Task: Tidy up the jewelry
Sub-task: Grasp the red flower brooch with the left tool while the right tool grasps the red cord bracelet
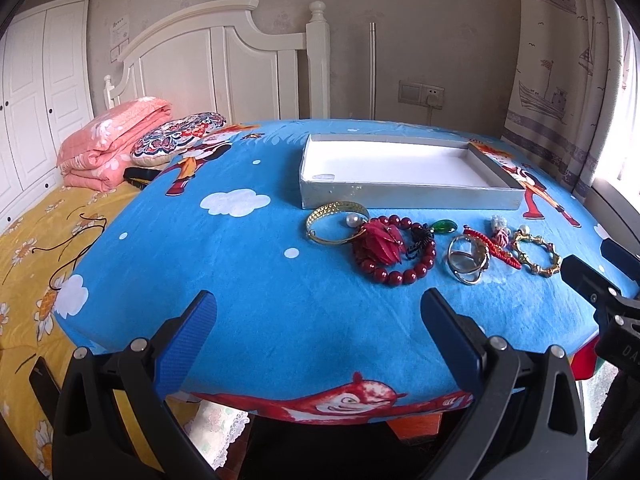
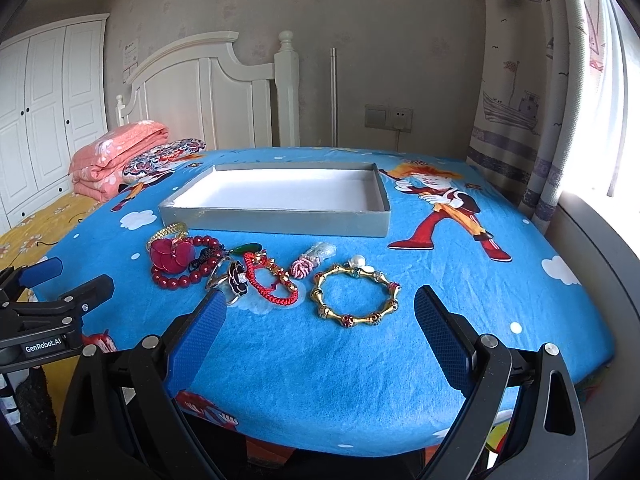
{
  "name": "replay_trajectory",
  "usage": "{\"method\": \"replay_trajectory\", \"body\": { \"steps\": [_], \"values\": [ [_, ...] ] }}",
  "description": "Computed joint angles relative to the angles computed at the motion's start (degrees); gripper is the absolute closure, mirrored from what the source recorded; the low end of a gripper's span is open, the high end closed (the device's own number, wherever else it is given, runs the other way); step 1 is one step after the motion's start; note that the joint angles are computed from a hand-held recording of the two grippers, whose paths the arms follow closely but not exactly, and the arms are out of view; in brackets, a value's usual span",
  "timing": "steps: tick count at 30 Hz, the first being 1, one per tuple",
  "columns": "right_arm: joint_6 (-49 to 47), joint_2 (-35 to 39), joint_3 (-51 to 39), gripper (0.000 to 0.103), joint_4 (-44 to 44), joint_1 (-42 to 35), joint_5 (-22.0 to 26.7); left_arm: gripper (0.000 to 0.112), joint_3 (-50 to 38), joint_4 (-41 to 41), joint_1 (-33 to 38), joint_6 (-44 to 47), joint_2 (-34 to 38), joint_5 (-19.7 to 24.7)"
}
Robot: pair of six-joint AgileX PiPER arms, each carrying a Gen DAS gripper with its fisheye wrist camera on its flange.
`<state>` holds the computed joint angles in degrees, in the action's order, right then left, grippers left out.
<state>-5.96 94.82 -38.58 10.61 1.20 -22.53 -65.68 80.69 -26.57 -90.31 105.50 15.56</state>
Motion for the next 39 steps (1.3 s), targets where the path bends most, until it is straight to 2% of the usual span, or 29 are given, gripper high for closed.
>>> {"method": "replay_trajectory", "body": {
  "steps": [3,5,9,12,17,22,26,28,30,31,33,35,37,39],
  "values": [
    [1.2,0.9,-0.3,0.015,-1.0,-0.8,-0.6,0.014,-2.0,-7.7,0.4,7.4,1.6,0.6],
    [-1.3,1.5,-0.7,0.015,1.6,-0.7,-0.6,0.014,-3.1,-11.0,1.1,10.9,2.6,0.2],
    [-1.1,2.7,-1.2,0.015,0.6,-1.2,-0.8,0.014,-5.6,-9.5,1.9,9.7,4.7,-0.5],
    [-4.8,3.4,-1.4,0.018,3.1,-0.2,-2.1,0.015,-8.4,-7.0,1.1,8.1,6.9,-0.1],
    [-1.7,5.6,-3.7,0.03,-1.5,-0.3,-0.9,0.024,-14.1,-5.3,-1.0,9.3,11.1,1.8],
    [0.8,7.6,-5.7,0.039,-5.0,-0.3,0.3,0.027,-20.0,-16.4,-0.9,21.1,14.4,0.8],
    [1.4,8.8,-7.5,0.045,-6.5,0.2,0.9,0.041,-24.9,-29.1,-0.9,34.3,17.6,1.5],
    [-0.9,9.2,-7.9,0.046,-5.4,1.0,0.8,0.05,-25.2,-30.0,-0.9,35.1,18.2,1.4],
    [-4.9,9.8,-8.5,0.048,-2.7,2.3,0.7,0.069,-25.7,-33.8,-0.5,39.0,18.7,0.9],
    [-6.6,10.1,-8.8,0.049,-1.5,2.9,0.6,0.073,-25.6,-35.3,-0.3,40.5,18.7,0.3],
    [-13.7,11.0,-9.8,0.05,4.6,4.6,0.6,0.082,-24.9,-32.9,-0.3,38.1,18.5,0.1],
    [-21.9,12.3,-11.3,0.058,12.3,6.2,0.9,0.084,-23.9,-32.4,0.0,37.6,17.9,-1.0],
    [-23.8,13.1,-12.4,0.063,14.6,6.3,1.7,0.084,-22.9,-34.5,0.6,39.3,17.2,-2.2],
    [-25.3,13.7,-13.2,0.067,16.1,6.3,2.2,0.084,-21.9,-32.8,0.8,37.6,16.6,-2.9]
  ]
}}
